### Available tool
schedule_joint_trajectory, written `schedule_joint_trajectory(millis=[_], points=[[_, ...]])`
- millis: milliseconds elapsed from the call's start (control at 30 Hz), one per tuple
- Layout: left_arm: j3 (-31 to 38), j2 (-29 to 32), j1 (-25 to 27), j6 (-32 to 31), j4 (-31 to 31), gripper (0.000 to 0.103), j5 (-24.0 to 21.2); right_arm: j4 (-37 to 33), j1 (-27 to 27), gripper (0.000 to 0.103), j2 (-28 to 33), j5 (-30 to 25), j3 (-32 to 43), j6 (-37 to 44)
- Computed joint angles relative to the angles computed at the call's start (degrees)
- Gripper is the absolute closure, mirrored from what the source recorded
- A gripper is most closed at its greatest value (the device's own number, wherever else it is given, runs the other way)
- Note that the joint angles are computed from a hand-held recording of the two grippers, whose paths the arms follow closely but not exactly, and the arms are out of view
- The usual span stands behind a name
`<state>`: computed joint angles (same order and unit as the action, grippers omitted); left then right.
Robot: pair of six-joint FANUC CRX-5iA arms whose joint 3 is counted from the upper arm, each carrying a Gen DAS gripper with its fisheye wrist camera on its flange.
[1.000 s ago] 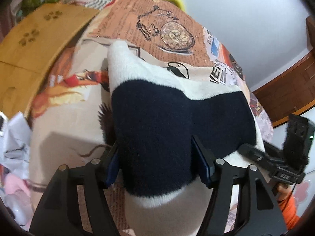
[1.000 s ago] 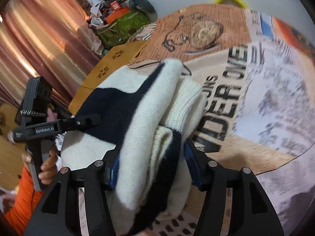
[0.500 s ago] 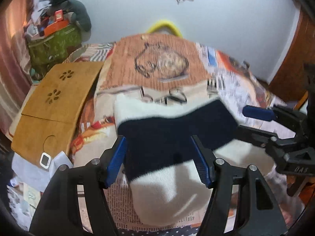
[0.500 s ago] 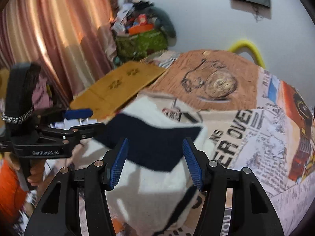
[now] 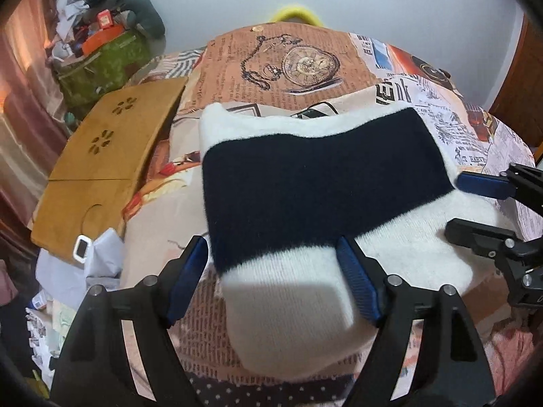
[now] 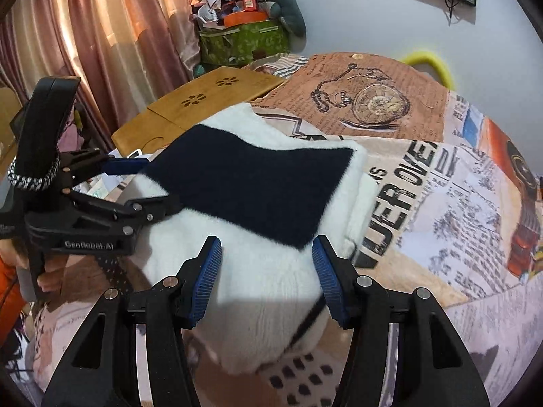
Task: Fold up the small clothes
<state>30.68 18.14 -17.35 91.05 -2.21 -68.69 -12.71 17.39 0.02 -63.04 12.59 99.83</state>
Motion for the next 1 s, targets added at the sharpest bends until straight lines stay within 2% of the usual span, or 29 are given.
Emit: schedule_joint_trajectory(millis=[100,267,433,700,800,900,1000], points=[[-0.6,-2.1,-0.9,1.0,-2.4,0.025,-0.2,1.8,0.5,0.051,-1.6,0.4,-1.4,-1.5],[-2.8,-6.6,-0.9,3.5,-2.4,0.025,0.7,-0.8,-1.5,0.051,-5.3,0.4,-2.2,-2.8],[-4.6,-13.4,-1.9,7.1,-3.8,0.025,4.6,-2.6,-2.2,0.051,-11.2,3.5,-3.0,-3.8],[-6.3,-23.7,-6.2,11.2,-7.9,0.025,12.5,-2.8,0.5,0.051,-21.9,11.5,-5.4,-4.3],[-6.9,-26.6,-8.8,13.5,-10.9,0.025,14.6,1.8,4.5,0.051,-26.9,16.4,-9.0,-7.4],[-7.0,-29.0,-13.0,17.1,-17.0,0.025,15.2,10.4,10.1,0.051,-31.7,21.4,-13.9,-14.5],[-6.9,-30.8,-17.8,21.3,-23.9,0.025,14.4,21.9,16.0,0.043,-35.9,25.4,-19.7,-24.8]])
